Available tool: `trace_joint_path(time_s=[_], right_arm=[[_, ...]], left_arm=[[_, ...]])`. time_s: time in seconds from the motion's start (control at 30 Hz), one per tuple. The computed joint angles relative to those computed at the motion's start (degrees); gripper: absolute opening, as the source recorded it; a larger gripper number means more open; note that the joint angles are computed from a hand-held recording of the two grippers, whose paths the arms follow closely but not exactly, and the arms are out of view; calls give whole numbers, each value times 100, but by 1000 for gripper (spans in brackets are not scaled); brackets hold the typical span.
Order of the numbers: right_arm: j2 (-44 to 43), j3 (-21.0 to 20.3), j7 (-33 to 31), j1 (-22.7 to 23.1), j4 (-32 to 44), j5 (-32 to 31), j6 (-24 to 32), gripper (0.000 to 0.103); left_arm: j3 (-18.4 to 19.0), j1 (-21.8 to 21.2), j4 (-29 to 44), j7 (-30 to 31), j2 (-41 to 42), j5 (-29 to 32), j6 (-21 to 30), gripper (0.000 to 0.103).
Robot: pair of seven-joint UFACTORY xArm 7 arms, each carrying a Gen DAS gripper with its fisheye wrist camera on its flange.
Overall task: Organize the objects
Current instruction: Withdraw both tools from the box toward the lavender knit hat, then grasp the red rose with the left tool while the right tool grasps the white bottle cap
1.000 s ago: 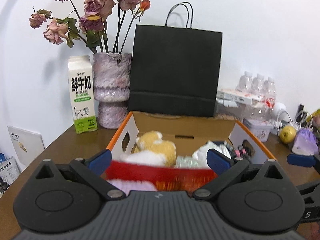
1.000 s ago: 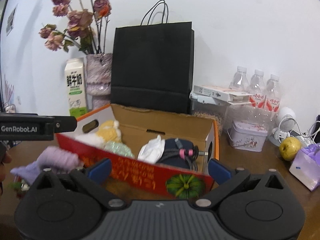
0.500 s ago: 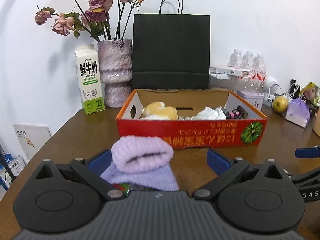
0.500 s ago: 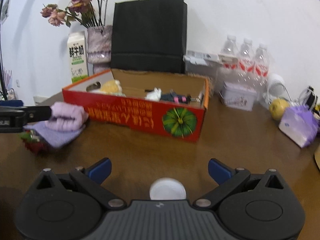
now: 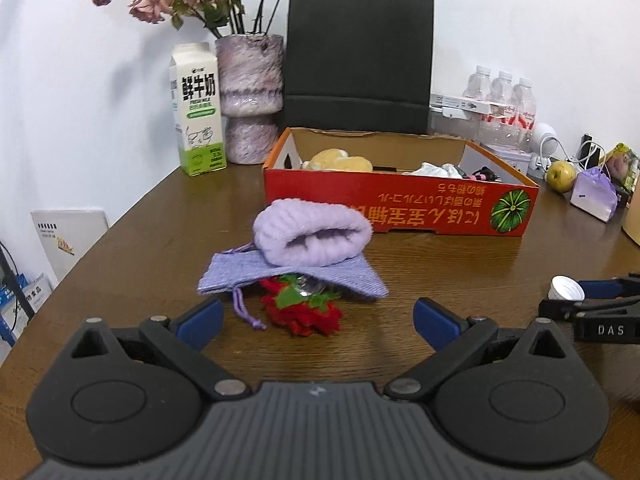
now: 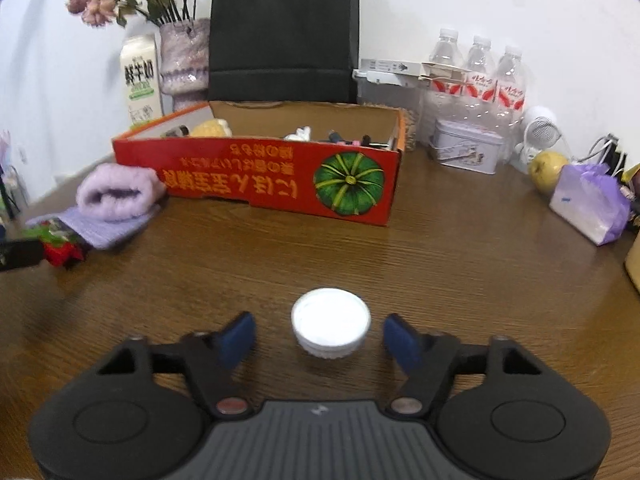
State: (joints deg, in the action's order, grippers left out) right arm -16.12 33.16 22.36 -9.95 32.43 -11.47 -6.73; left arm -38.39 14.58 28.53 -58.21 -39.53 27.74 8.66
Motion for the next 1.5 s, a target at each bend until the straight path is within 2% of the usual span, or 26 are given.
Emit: trace_joint_path(time_s=[0.03,0.2,0.3,0.5,0.63,0.8,0.93,1.0,1.03,1.07,1.1,1.2,1.37,1.5], right_arm=[[-38,156,56,-150,-13,2,-41,40],[-439,1168,198,-1054,-206,321,-516,39],[-632,1540,139,-1286,-289,658,-735,39],[-807,1813,-23,-1233,-340,1042,-830,39],[-819,1796,-155,-1092,-363,1105,-883,39],[-773,1760,-277,-975,-370,1211,-908,39],[-736,1678,-393,-841,-400,1285,-973,39],[-728,1684,-465,-816,-406,1337,-992,39],[-730,1684,-493,-806,-413,1368,-1002,39],[-731,1687,-515,-798,-417,1402,-1007,39],[-725,1690,-531,-793,-420,1436,-1012,39],[-699,1637,-576,-726,-445,1518,-1052,39],[-631,1492,-740,-550,-492,1678,-1155,39],[-580,1493,-909,-503,-485,1846,-1203,39]], left_arm=[[13,1,-3,-9,-7,-8,14,103],[111,-58,-1,0,22,-23,102,103],[143,-61,7,-23,45,0,170,103],[218,-47,144,-90,315,96,464,103],[255,-16,264,-308,558,333,652,103],[163,216,419,-772,819,878,469,103],[-66,549,585,-1205,988,1307,372,103],[-43,568,630,-1325,1083,1460,340,93],[86,452,621,-1279,1149,1479,289,68],[261,287,602,-1191,1219,1453,231,37],[394,164,562,-1153,1239,1440,142,38],[403,133,396,-1262,963,1507,-27,36],[512,-192,-6,-1034,314,1072,-80,35],[411,-304,-282,-885,-167,786,-161,35]])
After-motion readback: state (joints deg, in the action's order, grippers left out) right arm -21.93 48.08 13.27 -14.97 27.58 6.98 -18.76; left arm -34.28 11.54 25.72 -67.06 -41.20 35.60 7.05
